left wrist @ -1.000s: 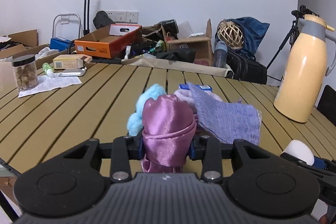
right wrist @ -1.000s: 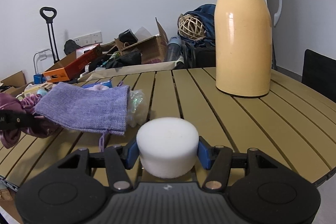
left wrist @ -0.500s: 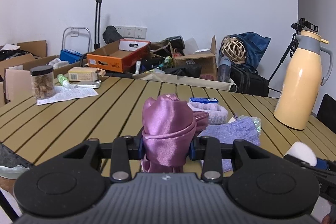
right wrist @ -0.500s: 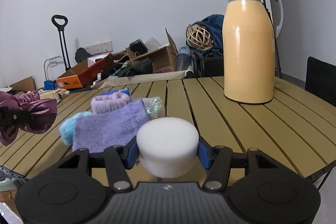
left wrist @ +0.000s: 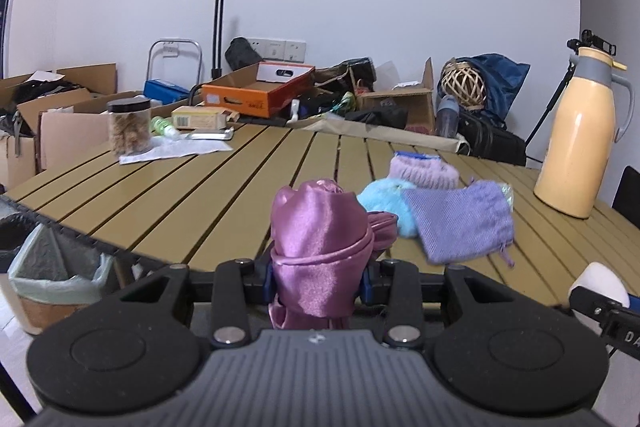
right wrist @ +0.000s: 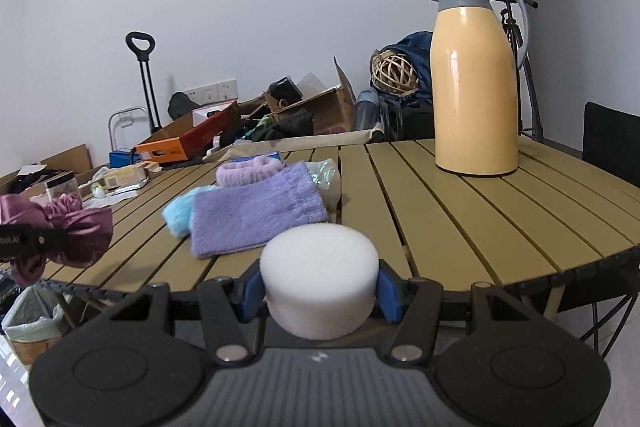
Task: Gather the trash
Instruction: 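Carry the white sponge and pink satin cloth down toward the black bin with both tools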
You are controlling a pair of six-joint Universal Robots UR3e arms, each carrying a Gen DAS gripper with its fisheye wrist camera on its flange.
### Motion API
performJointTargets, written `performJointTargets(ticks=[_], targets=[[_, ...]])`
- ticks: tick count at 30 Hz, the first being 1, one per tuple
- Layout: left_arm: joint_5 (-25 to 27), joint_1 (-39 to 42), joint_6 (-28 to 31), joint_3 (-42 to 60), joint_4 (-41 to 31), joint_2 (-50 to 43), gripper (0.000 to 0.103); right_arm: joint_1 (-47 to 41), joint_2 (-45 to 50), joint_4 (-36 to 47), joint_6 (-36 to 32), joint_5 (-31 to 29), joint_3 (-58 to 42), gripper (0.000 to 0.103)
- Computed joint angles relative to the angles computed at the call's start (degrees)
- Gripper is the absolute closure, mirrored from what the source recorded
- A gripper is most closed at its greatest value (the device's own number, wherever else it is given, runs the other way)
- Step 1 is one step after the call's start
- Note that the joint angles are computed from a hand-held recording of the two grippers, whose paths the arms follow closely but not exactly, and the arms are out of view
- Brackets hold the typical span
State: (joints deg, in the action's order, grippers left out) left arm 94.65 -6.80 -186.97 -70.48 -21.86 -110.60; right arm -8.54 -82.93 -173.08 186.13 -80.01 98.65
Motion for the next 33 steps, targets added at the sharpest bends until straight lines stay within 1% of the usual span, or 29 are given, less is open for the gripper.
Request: performJointTargets(ticks=[5,10,17,25,33], targets=[[-0.5,1.1,1.4,-10.8,3.7,6.5,0.066,-0.8,-5.2,0.5,-0.2,1.1,6.7,0.047],[-0.7,1.9,2.8,-18.4,4.4,11.3,0.066,-1.5,-10.1,2.1,-1.1,2.0,12.2,0.047],[-1.2,2.6,4.9,-28.0,5.4,17.3,0.066,-1.1,-15.4,5.1,-3.3,1.6,18.5,0.047],[-2.2,3.3,7.6,-33.9,3.2,19.8,0.066,-0.8,-17.7,9.1,-5.6,0.5,22.0,0.047],[-1.6,3.2,10.5,-36.9,1.0,19.4,0.066,-0.5,-16.3,13.4,-6.7,-1.0,22.1,0.047]])
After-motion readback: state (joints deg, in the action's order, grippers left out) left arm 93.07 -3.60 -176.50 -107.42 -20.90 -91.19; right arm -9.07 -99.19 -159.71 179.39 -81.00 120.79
